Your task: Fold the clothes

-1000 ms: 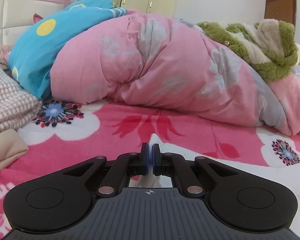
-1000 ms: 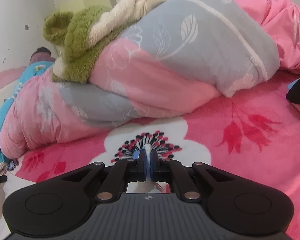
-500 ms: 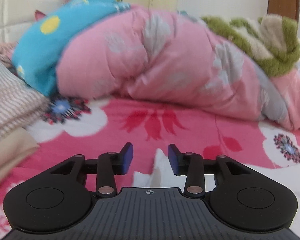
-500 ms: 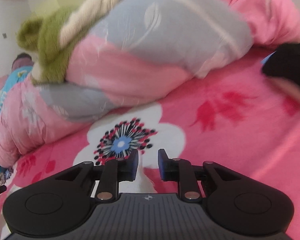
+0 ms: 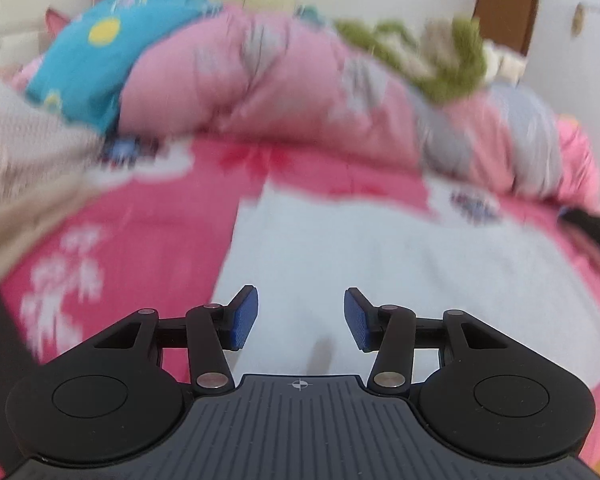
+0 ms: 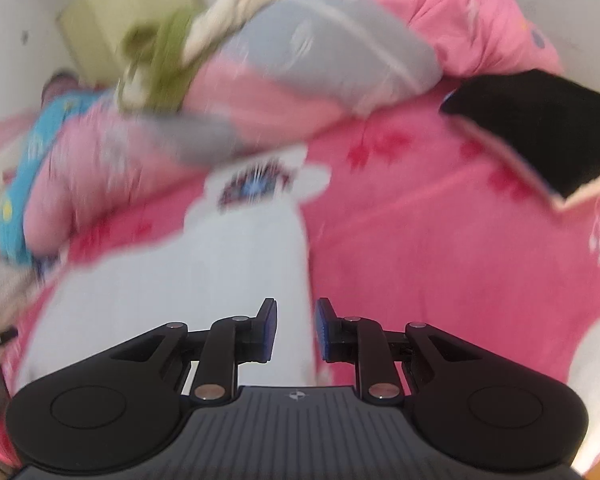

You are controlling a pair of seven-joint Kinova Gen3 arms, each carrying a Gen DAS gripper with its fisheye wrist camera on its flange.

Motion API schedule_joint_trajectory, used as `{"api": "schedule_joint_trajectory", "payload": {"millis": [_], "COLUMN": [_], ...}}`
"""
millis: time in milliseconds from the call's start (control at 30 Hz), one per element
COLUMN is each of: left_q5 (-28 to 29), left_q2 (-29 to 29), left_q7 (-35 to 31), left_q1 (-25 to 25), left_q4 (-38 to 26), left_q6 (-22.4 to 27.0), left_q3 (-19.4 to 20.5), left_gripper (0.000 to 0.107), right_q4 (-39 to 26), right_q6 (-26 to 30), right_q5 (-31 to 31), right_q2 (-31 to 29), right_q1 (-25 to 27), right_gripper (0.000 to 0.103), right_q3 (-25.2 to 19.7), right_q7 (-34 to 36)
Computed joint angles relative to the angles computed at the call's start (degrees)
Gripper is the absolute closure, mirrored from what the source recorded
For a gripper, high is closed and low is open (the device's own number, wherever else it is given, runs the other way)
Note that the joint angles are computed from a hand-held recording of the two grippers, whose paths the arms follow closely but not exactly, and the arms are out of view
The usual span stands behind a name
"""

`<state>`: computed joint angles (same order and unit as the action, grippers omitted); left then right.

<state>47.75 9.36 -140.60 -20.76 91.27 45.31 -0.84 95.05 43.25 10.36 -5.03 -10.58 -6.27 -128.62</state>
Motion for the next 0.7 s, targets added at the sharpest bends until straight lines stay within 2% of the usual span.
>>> {"api": "schedule_joint_trajectory", "payload": {"millis": [67, 133, 200, 267, 367, 433, 533, 600, 667, 700], "left_q5": [-1.6, -0.2, 1.8, 2.4, 2.6, 3.2, 5.1, 6.7, 8.1, 9.1], "left_q2": [-0.6, -1.6, -1.8, -1.6, -1.4, -1.8, -2.1, -2.2, -2.8, -3.2], "left_q7": [-0.8, -4.9, -8.1, -8.3, -7.6, -8.0, -9.5, -10.7, -12.0, -13.5], "left_q1": [-0.3, -2.5, -1.9, -0.1, -0.5, -0.9, -1.5, -1.9, -2.1, -2.2], "left_q4": [2.5, 5.3, 6.0, 5.6, 5.4, 6.2, 7.2, 7.7, 8.4, 8.9], "left_q6": [-2.4, -6.1, -6.0, -4.8, -4.3, -4.3, -4.0, -3.9, -4.6, -5.1], "left_q3": [0.9, 3.7, 2.3, -0.6, -1.1, -1.3, -1.7, -1.9, -2.2, -2.3], "left_gripper": [0.061, 0.061, 0.061, 0.061, 0.061, 0.061, 0.061, 0.061, 0.061, 0.061], "right_q4": [2.5, 4.1, 6.5, 8.5, 8.9, 8.7, 8.5, 7.8, 9.3, 9.8], "right_q6": [-0.7, 1.0, -0.1, -3.2, -4.4, -4.5, -5.9, -4.4, -6.6, -7.2], "right_q5": [3.0, 7.7, 10.0, 8.9, 11.9, 16.0, 17.1, 15.9, 12.6, 11.6], "right_q2": [0.4, 2.0, 2.2, 0.2, -1.6, -1.8, -0.1, 2.7, 2.2, 1.3], "right_q1": [1.6, 4.7, 9.4, 12.7, 10.3, 5.2, -1.9, -2.9, -2.5, -1.3], "right_gripper": [0.083, 0.083, 0.086, 0.088, 0.088, 0.088, 0.089, 0.089, 0.091, 0.091], "right_q3": [-4.4, -9.7, -14.6, -16.1, -14.2, -11.0, -5.1, -3.9, -1.8, -2.2], "right_q7": [-4.0, -8.7, -13.4, -18.0, -24.1, -26.9, -26.3, -25.4, -28.3, -30.5]}}
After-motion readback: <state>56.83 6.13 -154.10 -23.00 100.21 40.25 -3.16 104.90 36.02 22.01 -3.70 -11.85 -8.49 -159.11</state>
